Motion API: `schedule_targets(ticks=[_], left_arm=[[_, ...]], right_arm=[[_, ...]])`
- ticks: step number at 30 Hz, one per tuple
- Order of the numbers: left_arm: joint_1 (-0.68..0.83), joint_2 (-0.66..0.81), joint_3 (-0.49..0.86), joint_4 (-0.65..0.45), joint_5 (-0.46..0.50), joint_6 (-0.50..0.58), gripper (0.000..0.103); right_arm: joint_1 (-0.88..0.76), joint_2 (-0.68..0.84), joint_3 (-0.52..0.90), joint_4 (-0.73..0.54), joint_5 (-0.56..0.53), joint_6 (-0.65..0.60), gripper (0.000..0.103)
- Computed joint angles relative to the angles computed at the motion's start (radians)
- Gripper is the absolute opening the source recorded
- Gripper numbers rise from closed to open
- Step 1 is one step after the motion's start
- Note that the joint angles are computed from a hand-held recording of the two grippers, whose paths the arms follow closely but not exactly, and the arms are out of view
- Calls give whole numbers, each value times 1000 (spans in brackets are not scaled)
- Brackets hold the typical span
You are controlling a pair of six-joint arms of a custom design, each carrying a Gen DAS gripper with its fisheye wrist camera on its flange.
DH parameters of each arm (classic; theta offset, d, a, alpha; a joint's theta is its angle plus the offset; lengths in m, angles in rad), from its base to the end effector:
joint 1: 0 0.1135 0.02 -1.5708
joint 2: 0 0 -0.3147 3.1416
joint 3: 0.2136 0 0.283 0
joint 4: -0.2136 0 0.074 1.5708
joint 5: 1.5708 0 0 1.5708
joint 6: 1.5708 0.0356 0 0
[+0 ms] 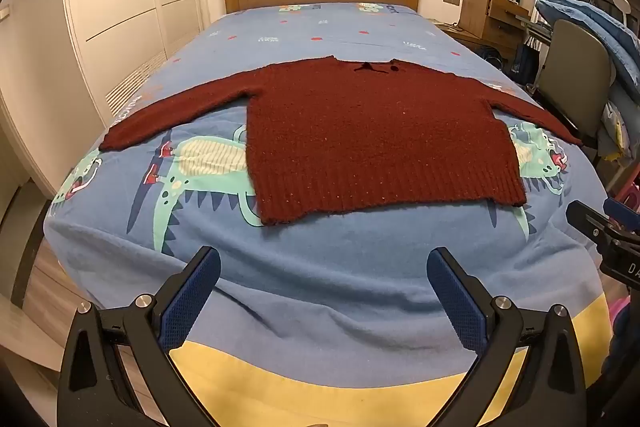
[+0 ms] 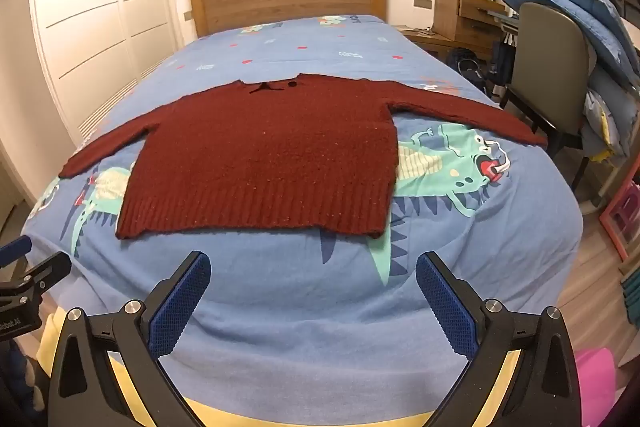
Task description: Fold small clothes
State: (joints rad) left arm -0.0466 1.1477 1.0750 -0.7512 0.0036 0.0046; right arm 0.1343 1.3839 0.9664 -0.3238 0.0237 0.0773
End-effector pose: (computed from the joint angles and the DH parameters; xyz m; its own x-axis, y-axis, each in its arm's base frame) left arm 0.2452 -0.0116 0.3598 -0.7328 0.0388 -0.6794 0.0524 0.9986 0.0005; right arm 0.3167 0.0419 0.2914 -0.6762 -0.0134 -0.7366 -0.0645 0.9971 0.0410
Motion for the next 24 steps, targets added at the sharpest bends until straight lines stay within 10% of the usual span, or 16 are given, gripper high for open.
schedule_targets(ticks=[24], left_arm=[[7,5,2,-2,34,-3,102]], right_arm=[[-4,13,5,4,-2,-4,103]])
